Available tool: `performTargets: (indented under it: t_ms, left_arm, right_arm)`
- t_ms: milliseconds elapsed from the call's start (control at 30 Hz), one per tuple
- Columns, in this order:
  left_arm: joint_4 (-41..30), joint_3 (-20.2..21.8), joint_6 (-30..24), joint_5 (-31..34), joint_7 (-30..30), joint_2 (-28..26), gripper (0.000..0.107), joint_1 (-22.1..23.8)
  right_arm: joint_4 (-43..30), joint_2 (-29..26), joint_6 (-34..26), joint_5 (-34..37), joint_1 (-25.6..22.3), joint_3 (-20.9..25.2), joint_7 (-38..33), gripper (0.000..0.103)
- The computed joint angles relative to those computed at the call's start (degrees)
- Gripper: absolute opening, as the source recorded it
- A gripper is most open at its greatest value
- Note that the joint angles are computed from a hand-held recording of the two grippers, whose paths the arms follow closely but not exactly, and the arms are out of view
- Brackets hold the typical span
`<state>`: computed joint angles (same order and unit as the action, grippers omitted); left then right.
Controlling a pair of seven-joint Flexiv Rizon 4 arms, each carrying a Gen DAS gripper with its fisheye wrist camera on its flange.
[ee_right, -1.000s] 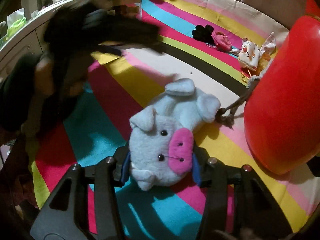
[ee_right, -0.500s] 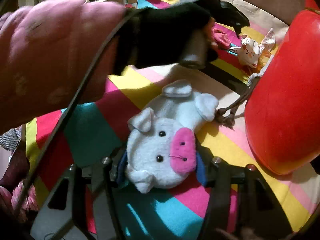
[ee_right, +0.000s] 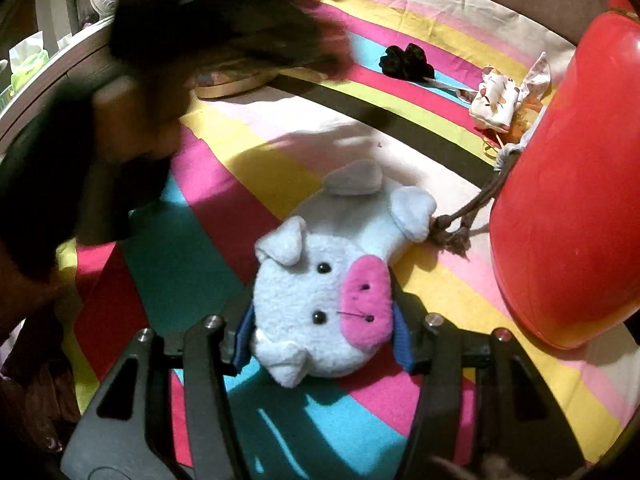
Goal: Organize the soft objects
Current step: 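Grasp the pink fuzzy ball with the left gripper while the right gripper holds the pig, then carry the pig plush and pink ball over the purple box and open both grippers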
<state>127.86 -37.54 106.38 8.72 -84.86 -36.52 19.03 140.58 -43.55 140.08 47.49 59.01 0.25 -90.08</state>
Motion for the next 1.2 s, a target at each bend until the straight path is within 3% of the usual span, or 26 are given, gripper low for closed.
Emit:
performTargets:
  t_ms: [167,333,400,533,833,900,1033,1200]
  left_arm:
    - [7.9,3.5,4.9,4.4,0.0,4.5,0.012,2.1]
    - [10.1,3.5,6.0,7.3,-1.0,4.7,0.012,2.4]
    - [10.1,1.6,5.1,7.7,-1.8,3.8,0.012,3.2]
    - [11.9,1.6,6.2,8.6,-2.3,4.5,0.012,3.1]
    - [17.8,-1.8,7.3,12.6,-3.4,8.2,0.012,9.7]
    - [19.0,-2.6,7.4,13.2,-3.6,9.0,0.012,11.6]
    - [20.9,-3.9,7.5,13.8,-3.9,10.1,0.012,14.8]
    - [22.7,-4.7,8.2,14.4,-3.9,10.9,0.012,17.5]
  right_arm:
    - [0.7,-0.5,2.2,-2.3,-2.6,1.9,1.7,0.059]
    - [0.7,-0.5,2.6,-2.2,-2.9,2.2,2.6,0.058]
    - [0.6,-0.5,2.4,-2.0,-2.6,2.0,2.5,0.058]
    - [-0.4,-0.2,-0.1,1.3,0.5,-0.4,0.5,0.058]
    - [-1.8,0.1,-2.5,6.3,3.8,-2.6,-2.5,0.057]
    - [-2.6,0.1,-3.3,10.1,6.1,-3.7,-3.7,0.056]
    - [-2.8,-0.7,1.0,12.7,5.7,0.8,-2.2,0.056]
    - [-5.4,-0.3,3.6,18.6,6.7,4.1,-6.6,0.056]
